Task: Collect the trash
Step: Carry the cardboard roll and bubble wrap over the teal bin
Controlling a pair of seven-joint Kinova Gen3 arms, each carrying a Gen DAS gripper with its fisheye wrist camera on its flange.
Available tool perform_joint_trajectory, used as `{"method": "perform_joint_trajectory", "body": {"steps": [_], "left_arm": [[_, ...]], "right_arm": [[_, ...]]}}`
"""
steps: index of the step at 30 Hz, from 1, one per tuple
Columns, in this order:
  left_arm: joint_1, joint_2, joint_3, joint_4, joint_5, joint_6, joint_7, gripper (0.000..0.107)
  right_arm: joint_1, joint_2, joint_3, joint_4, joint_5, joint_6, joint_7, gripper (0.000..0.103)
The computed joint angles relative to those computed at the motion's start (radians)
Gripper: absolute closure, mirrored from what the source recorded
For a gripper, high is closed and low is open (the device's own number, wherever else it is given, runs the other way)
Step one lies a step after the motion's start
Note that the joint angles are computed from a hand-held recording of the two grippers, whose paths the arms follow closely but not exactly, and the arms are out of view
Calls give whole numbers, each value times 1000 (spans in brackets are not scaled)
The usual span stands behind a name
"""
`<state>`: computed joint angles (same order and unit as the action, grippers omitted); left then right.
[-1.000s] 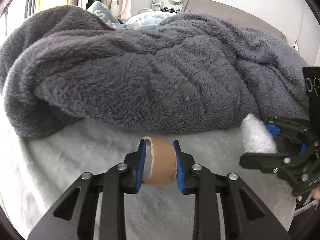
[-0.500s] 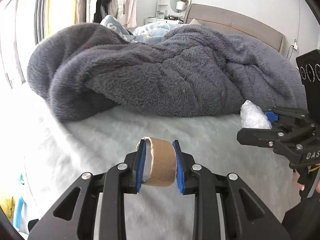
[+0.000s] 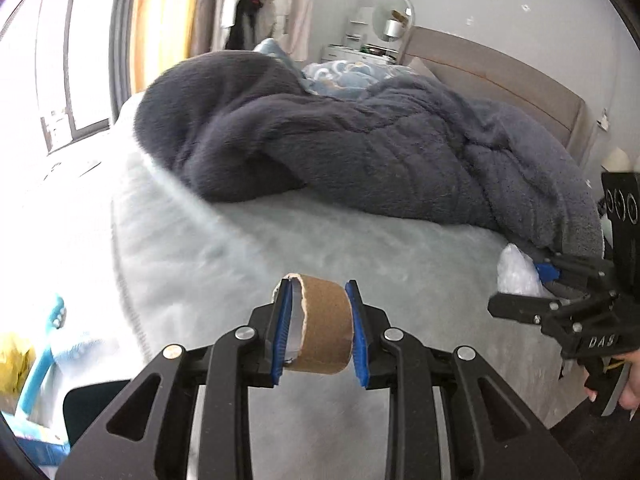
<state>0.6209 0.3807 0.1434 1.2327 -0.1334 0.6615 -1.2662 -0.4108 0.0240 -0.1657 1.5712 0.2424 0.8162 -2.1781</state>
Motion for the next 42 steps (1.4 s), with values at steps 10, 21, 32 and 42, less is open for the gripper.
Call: {"method": "perform_joint_trajectory", "body": {"steps": [10, 21, 32, 42], "left_arm": [[-37, -53, -39, 90, -49, 18, 83, 79], [-163, -118, -24, 214, 2, 15, 66, 79], [-285, -145, -33, 305, 77, 51, 47, 79], [-394, -136, -47, 368, 149, 146, -7, 79]], "right_arm": [[-95, 93, -12, -132, 49, 35, -1, 39], [-194, 188, 7, -287, 54, 44, 11, 39], [-279, 313, 32, -465, 25, 87, 61, 39], [-344, 455, 55, -675, -37, 142, 129, 39]]}}
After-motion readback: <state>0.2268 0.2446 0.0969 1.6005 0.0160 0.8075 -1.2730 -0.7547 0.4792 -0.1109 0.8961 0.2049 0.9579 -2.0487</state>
